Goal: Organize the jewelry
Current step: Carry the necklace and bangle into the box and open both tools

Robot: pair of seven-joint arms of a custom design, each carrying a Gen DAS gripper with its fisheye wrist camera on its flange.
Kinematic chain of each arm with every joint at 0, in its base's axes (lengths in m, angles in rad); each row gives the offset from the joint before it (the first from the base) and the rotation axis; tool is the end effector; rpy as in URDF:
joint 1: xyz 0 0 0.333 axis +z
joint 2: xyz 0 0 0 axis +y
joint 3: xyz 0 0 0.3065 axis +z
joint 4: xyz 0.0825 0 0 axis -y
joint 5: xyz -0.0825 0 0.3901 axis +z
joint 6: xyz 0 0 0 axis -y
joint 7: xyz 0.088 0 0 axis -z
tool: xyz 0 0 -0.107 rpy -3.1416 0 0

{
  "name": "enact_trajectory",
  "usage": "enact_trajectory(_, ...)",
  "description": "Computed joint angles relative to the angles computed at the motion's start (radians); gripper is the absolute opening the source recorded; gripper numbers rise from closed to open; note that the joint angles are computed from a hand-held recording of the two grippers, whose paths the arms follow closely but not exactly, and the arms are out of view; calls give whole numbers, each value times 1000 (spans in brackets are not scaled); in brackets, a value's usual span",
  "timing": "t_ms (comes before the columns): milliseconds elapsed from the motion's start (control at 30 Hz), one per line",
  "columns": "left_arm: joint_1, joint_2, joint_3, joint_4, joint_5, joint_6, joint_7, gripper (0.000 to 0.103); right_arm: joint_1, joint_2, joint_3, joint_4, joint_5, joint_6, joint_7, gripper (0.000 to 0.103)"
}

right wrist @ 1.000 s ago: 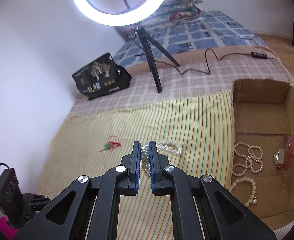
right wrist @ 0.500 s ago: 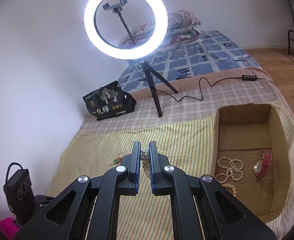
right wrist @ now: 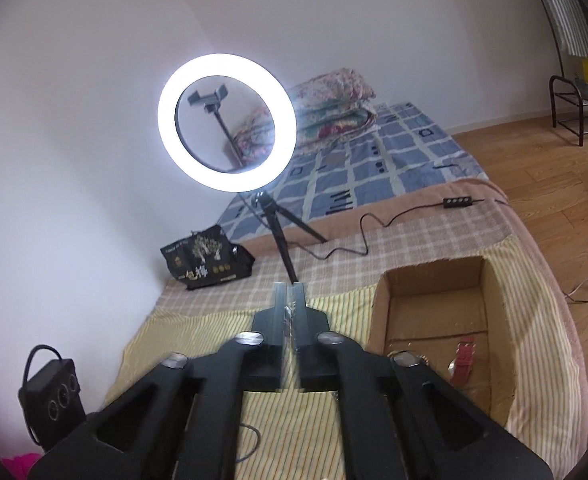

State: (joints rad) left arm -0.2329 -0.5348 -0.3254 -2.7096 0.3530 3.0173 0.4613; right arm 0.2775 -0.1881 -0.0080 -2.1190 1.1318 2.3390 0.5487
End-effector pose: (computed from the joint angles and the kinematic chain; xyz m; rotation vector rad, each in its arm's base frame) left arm 0.3438 -0.2487 0.4600 -2.0158 1.6644 -1.0977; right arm 0.5209 0.1585 0.5345 -1.8954 0.9715 0.0579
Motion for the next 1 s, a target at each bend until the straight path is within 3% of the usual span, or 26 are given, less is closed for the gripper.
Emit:
enact_trajectory(200, 58, 100, -45, 81, 40, 32, -17, 1, -21, 11, -13, 17, 8, 6, 1, 0)
enact_trajectory(467, 121, 202, -66, 168, 105, 70, -58, 1, -56, 33, -21, 12, -60, 31, 18, 0)
enact_trajectory(733, 217, 355, -142, 296, 272, 87, -187, 1, -92, 74, -21, -2, -168, 78, 64, 0)
enact_trajectory(1000, 190, 462, -118, 399, 484, 42, -341, 1, -115, 103, -16, -3, -226, 113, 107, 0)
